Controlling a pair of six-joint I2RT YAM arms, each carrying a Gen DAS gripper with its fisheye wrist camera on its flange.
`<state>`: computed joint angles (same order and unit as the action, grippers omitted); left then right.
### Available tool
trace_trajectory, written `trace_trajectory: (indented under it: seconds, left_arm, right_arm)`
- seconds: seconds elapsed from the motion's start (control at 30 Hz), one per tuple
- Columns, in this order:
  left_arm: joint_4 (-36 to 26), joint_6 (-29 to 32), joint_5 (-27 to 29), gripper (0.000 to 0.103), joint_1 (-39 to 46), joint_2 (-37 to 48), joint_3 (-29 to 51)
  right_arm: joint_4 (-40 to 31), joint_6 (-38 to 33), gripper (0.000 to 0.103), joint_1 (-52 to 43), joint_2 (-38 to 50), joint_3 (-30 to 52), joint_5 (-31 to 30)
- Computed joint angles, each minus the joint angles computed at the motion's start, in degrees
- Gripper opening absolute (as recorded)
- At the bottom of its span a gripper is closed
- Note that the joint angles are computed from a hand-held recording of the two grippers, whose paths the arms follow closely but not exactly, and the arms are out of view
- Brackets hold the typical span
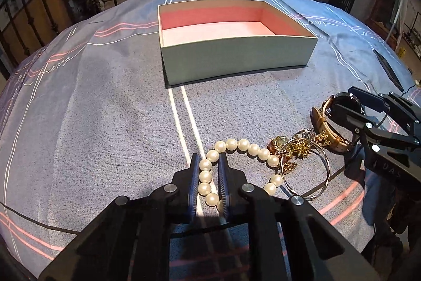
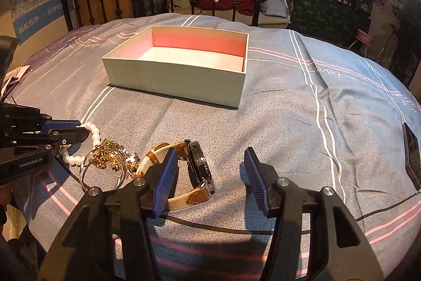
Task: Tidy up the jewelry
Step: 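Grasp the white pearl bracelet with the left tool while the right tool grasps the rose-gold watch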
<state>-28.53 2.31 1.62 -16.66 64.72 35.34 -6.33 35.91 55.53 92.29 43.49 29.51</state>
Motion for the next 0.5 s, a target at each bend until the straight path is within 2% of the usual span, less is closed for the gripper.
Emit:
trace_trajectory:
  seconds: [0.03, 0.1, 0.13, 0.4, 0.5]
  left_arm:
    - [0.48, -0.23, 0.24, 0.014, 0.18, -0.31, -0.26]
    - [0.76, -1.11, 0.72, 0.014, 0.35, -0.41, -0.19]
    - [0.87, -1.59, 0.86, 0.014, 0.17, -1.07, -0.45]
    - [-0.49, -2.44, 0.64, 0.014, -1.58, -5.11, 0.14]
    - [-1.23, -2.49, 0.43, 0.014, -2.22, -7.37, 0.7]
  right_arm:
    - [0.13, -0.31, 0.045, -0.04, 0.71, 0.32, -0.23]
    - [-0.31, -1.08, 0.031, 0.13, 2.02, 1.3, -0.58]
    - [-0.16, -1.79, 0.027, 0.31, 2.48, 1.54, -0.71]
    - [1.66, -3.72, 0.014, 0.79, 2.03, 0.26, -0.18]
    - [2.65, -3.41, 0.013, 1.25, 0.97, -0.67, 0.77]
